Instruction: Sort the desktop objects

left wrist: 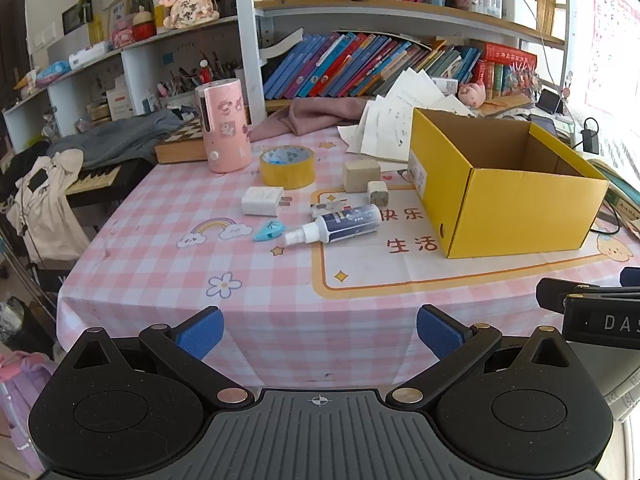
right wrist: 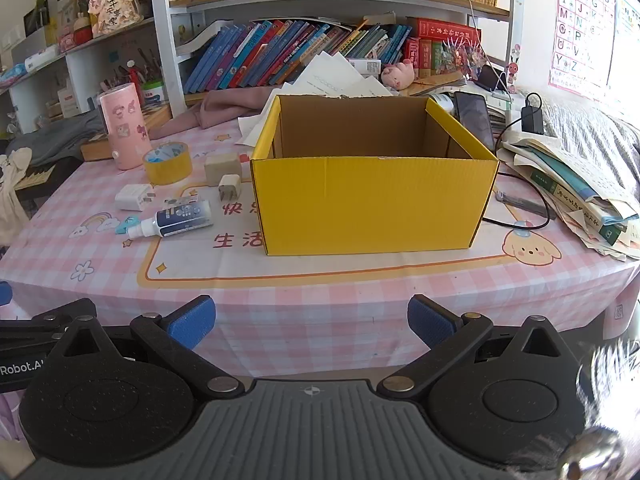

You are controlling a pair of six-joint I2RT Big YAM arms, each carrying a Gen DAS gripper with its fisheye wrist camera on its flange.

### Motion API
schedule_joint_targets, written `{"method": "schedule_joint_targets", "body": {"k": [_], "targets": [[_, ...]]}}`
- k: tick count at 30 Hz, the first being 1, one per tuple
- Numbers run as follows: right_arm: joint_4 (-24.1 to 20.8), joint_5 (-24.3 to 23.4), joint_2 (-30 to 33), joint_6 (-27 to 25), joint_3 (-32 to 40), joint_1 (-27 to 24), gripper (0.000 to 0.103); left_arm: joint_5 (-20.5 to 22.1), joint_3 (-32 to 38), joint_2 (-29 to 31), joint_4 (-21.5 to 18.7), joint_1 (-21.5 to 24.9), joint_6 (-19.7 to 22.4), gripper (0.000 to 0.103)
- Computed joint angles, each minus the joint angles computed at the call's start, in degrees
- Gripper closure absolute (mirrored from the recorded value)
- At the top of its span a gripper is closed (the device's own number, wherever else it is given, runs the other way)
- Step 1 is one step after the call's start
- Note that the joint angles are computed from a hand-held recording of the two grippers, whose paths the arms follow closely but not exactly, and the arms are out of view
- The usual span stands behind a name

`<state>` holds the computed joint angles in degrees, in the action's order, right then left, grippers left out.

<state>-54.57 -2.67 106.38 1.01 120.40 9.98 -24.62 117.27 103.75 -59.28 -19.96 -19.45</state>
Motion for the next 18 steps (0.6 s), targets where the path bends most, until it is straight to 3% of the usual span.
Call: {"method": "schedule_joint_targets", "body": {"k": [18], "targets": [[-1.09,0.84,1.34,0.22,2.0,0.77,0.0,1.52,0.72,0.62,-0.4,0.82,0.33,0.0]]}}
